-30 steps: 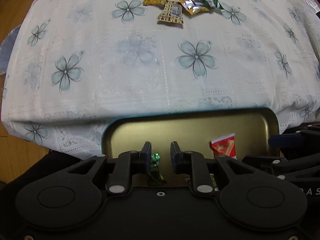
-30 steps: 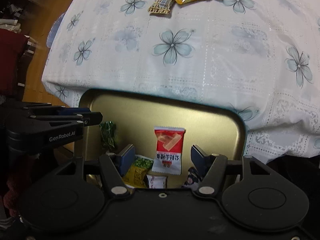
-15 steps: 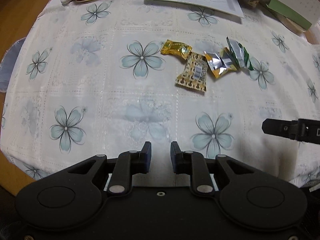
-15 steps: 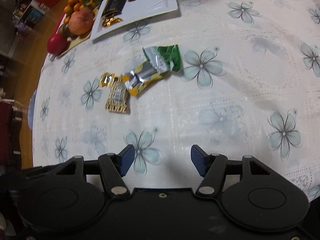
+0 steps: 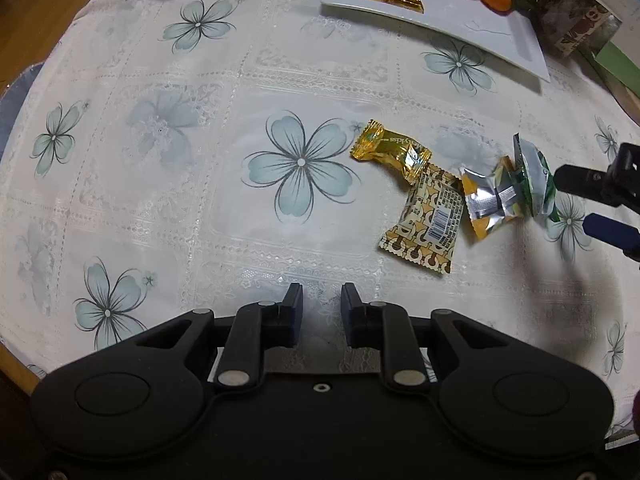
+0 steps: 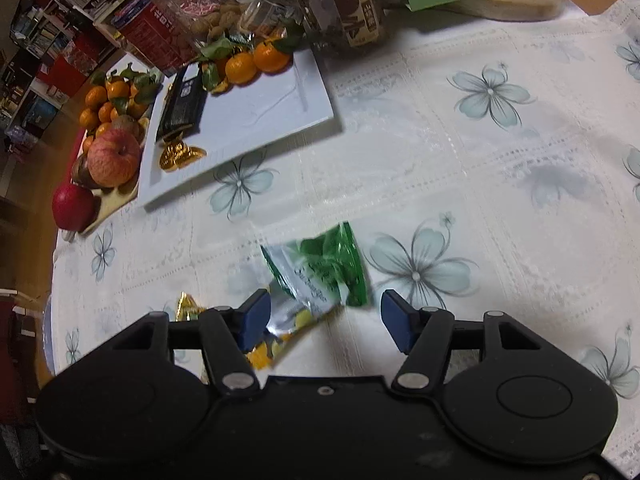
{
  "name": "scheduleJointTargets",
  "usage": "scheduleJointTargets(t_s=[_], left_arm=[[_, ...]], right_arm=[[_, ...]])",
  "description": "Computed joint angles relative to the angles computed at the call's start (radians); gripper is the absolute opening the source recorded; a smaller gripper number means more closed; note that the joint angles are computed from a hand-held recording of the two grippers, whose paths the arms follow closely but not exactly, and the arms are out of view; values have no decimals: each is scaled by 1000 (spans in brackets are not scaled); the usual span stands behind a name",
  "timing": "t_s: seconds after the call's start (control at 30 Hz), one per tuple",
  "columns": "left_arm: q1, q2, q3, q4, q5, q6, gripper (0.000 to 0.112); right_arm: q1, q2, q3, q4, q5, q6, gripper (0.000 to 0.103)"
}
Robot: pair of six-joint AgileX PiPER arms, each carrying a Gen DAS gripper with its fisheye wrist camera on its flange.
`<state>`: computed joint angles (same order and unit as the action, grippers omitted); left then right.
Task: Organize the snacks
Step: 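Move both open tools back toward the remaining snack pile, then close the right tool on the green-white packet, then close the left tool on the brown-white barcode packet while right holds green-white packet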
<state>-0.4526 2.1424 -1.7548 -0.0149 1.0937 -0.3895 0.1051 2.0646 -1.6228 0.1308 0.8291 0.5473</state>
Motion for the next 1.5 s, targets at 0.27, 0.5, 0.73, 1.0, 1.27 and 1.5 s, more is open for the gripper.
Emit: scheduleJointTargets(t_s=[0.27,0.5,0.73,1.0,1.27,1.5], left_arm=[[-9,8,-24,41,-7,-34,29],[-5,5,-17,20,-11,-6,29],[3,9,-14,15,-13,-9,29],[10,22,-23,1,-28,-10,29],[11,18,-12,-67,-107,30,29],[-7,32,-19,-110,-165,77,30]], right_arm=[[32,97,-66,-99,-104,84,65],[56,173,-135,-175,-53,131,62],[47,166,-117,-158,-54,108,54],[51,127,-84,-116,2,36,48],[50,57,3,-91,46,-9,46],[30,-35,128,-41,29,-67,45]])
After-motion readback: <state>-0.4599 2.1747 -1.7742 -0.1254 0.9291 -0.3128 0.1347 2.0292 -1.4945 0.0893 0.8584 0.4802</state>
